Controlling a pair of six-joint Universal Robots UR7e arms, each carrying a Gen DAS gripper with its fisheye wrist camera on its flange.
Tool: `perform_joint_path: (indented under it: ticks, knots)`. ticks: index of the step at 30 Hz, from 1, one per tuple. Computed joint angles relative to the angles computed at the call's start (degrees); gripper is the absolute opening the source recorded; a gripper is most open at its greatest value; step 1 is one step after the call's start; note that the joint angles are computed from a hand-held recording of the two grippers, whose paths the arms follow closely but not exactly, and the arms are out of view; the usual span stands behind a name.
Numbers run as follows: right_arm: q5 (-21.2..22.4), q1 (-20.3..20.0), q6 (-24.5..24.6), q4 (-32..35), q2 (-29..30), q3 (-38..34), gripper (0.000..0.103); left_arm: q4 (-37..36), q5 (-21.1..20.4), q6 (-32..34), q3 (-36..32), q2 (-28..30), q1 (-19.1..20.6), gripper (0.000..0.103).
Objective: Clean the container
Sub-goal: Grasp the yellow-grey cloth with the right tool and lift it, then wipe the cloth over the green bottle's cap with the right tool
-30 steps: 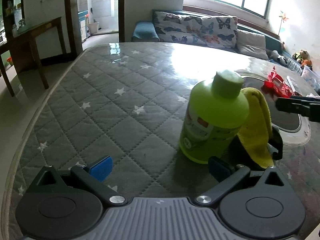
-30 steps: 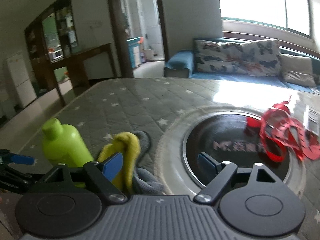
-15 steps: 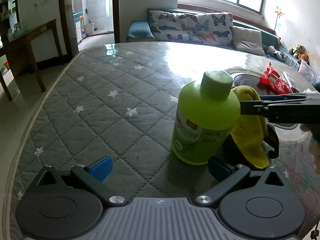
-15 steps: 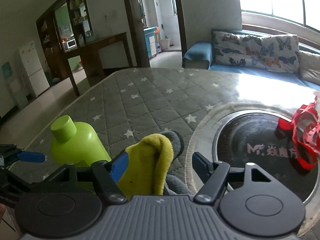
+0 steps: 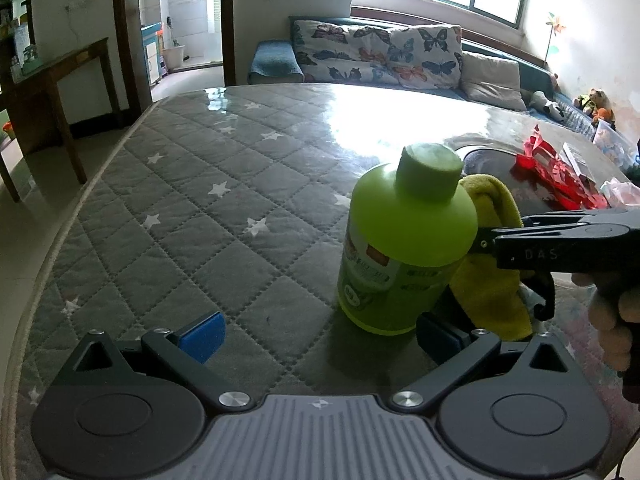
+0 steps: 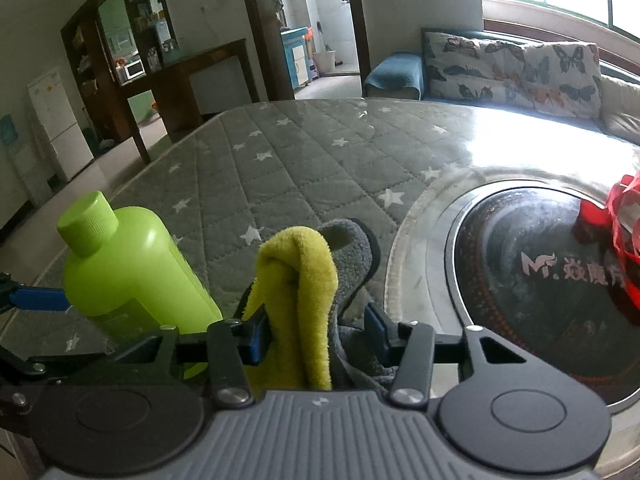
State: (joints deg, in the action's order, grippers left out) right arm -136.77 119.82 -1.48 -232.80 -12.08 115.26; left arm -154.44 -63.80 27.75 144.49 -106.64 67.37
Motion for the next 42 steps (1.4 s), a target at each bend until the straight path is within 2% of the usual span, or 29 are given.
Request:
perform_joint_path:
  ticks: [3,9,14,25,30,42]
  knots:
    - [0.8,-0.1,0.1,-0.6,0.1,0.3,0.038,-0.2,-0.2,0.0,0.1,0.1,-0.2,0.103]
    - [2.8,-0.2,1.0,-2.6,0.0,1.6,0.028,0.3,-0.6,0.1,0.0,-0.3,-0.7,0.103]
    - [6.0,-0.6,1.7,-6.0,-1.5,3.4,0.027,0.4,-0.5,-0.2,-0.1,-0.1,-0.8,0.103]
    - [15.9,0.6,-0.2,-15.6,-6.3,7.2,0.027,0.3,-0.8,-0.1,-0.2,0.3,-1.2,0.103]
    - [17.7,-0.9,-1.2,-13.1,-6.4,6.2,0.027,0.2,-0.8,0.0,-0.3,0.7,-1.3,0.103]
    - [19.8,-5.7,0.7,-8.6,-3.8,4.5,0.027,0.2,-1.8,1.1,-1.0,1.7,-0.3,0.103]
